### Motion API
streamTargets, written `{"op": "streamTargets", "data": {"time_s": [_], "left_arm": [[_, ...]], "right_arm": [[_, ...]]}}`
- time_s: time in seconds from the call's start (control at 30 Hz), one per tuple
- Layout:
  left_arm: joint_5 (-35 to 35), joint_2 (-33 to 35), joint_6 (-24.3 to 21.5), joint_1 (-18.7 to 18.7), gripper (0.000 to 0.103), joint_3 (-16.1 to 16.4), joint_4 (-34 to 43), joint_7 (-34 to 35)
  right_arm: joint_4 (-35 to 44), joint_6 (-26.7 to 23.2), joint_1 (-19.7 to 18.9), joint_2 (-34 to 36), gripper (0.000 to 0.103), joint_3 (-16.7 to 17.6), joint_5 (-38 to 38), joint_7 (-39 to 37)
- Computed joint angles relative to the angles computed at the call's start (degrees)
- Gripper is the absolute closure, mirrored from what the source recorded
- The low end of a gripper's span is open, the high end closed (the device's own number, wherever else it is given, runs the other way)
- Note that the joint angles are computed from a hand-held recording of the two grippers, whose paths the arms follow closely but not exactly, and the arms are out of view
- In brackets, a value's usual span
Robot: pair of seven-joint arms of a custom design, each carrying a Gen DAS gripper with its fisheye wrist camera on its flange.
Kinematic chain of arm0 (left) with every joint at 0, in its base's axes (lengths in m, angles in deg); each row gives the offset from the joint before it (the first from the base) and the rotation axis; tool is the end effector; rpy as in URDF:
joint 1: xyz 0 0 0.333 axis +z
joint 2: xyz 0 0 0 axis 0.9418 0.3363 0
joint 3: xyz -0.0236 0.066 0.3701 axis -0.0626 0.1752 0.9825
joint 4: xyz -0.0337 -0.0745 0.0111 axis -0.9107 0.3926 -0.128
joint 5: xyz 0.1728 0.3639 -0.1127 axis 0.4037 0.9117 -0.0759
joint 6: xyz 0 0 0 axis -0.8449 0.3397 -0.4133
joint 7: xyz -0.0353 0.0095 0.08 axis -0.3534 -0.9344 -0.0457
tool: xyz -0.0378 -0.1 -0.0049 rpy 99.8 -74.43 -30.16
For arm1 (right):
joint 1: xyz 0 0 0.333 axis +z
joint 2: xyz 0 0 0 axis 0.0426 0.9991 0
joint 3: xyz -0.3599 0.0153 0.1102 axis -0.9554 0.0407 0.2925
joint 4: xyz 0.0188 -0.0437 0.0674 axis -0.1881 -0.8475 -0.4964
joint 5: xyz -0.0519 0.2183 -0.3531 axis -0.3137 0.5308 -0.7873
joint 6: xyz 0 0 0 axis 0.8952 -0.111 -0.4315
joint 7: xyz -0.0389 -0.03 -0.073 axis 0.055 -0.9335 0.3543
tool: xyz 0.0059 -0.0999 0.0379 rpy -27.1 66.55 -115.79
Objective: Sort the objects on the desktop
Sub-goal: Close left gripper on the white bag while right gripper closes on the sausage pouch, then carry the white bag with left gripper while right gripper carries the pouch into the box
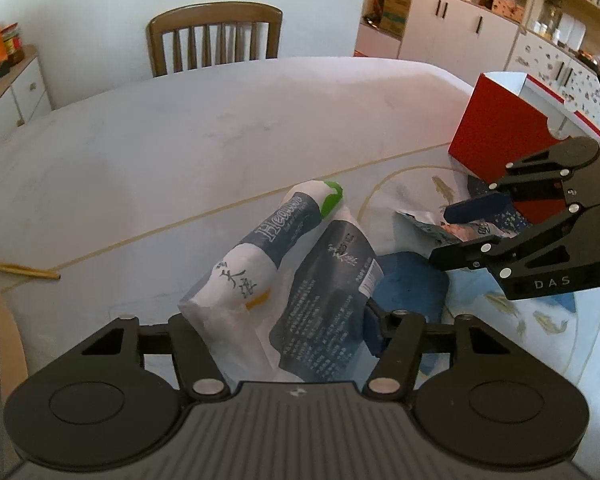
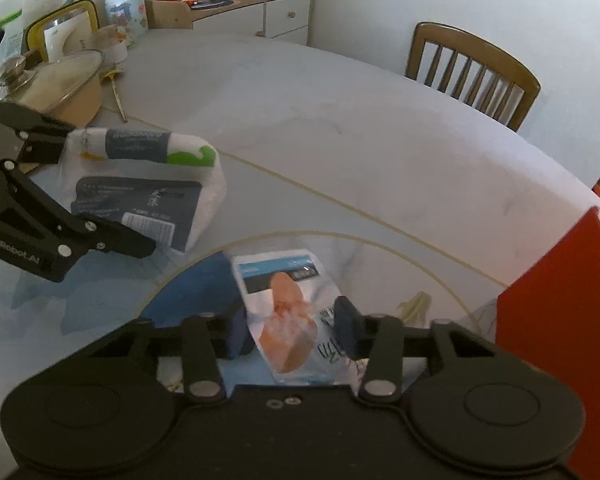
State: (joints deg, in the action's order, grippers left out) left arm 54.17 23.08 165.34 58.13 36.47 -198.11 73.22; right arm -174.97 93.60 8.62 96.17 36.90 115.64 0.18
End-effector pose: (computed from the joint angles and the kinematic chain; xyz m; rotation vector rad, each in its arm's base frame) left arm 0.6316 -0.2402 0.4778 -1.9570 1.7116 -0.7003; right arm 0.7352 0.1540 0.4901 -2.4865 0.5317 -0.2107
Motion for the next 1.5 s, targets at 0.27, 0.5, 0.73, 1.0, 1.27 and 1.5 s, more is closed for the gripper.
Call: {"op": "streamTargets", "data": {"time_s": [0.27,0.5,0.73,1.0,1.27,1.5], "left_arm": [[4.0,-2.1,-0.9,-1.8,0.046,-0.3,-1.6,-8.0],[4.0,-3.3,-1.6,-2.4,0.047,-1.6,-2.7,-11.6],[4.2,-4.0,-2.3,-3.1,0.047,-2.4,-2.7,-14.0],[3.4,-4.8,-3.2,-3.7,0.047,-3.3,-2.0,-15.3],[1.6,-4.4,-3.6,-4.6,0.047,-4.1,0.3,-15.4],[2.4,-2.6,-4.0,-6.2,0.047,-4.1,4.4,-16.4]], "right_arm": [[-4.5,1.8,-0.8,-3.7,0.074,-0.2,2.6,0.0],[-7.4,1.8,-1.0,-6.8,0.091,-1.3,3.2,1.7],[-9.5,2.1,-1.4,-9.1,0.096,-2.3,4.6,1.6],[-9.3,-0.9,-2.6,-10.3,0.098,-3.3,6.0,3.3],[-7.5,-6.6,-4.3,-10.8,0.098,-4.6,6.2,6.7],[-4.8,-11.1,-6.5,-10.9,0.098,-5.4,8.6,7.5]]}}
